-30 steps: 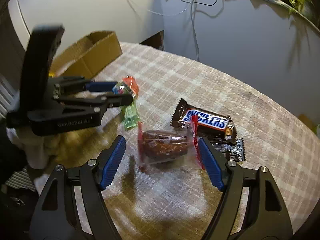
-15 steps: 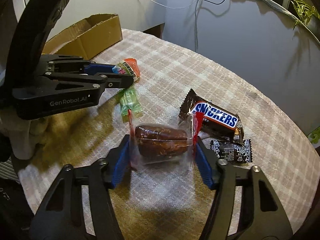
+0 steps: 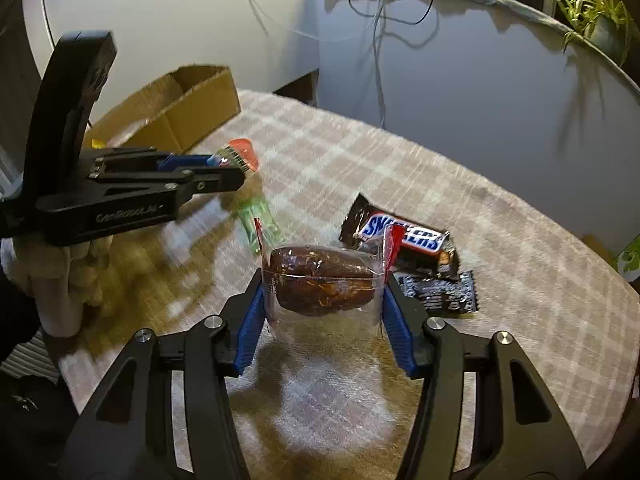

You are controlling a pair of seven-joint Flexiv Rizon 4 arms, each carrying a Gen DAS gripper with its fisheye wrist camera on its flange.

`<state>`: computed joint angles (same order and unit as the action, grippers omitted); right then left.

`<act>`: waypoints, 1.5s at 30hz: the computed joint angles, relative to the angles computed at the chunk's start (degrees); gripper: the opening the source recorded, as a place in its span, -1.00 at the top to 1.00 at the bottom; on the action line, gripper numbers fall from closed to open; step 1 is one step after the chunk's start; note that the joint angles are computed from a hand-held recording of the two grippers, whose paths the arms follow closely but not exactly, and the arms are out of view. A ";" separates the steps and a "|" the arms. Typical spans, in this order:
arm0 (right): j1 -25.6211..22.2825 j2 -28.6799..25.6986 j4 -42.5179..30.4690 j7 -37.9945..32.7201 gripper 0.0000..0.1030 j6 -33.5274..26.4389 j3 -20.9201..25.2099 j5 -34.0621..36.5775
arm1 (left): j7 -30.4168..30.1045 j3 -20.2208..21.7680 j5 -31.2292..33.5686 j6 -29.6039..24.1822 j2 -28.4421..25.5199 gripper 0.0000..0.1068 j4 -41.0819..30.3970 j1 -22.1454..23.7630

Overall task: Organize snacks
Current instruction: 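Carry the pastry and packet into the cardboard box and open both tools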

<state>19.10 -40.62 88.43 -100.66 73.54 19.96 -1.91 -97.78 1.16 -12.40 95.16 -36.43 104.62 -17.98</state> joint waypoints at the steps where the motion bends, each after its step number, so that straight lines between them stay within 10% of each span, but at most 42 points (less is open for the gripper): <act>1: -0.24 0.17 -0.02 -0.10 -0.09 0.10 0.32 0.25 | -0.13 -0.21 0.10 0.74 0.53 0.56 0.62 0.15; 19: 1.37 0.47 -6.70 -3.71 -0.09 -0.67 3.63 3.43 | 0.21 -0.39 -1.50 11.18 9.67 0.56 11.77 2.56; 45: 15.59 -15.41 -37.26 -4.54 -0.12 -16.67 0.78 6.54 | -3.69 -3.88 0.39 15.63 14.83 0.56 23.26 16.39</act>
<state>34.69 -56.03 51.17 -105.20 56.87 20.73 4.63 -101.48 -2.71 -12.00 110.79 -21.59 127.88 -1.59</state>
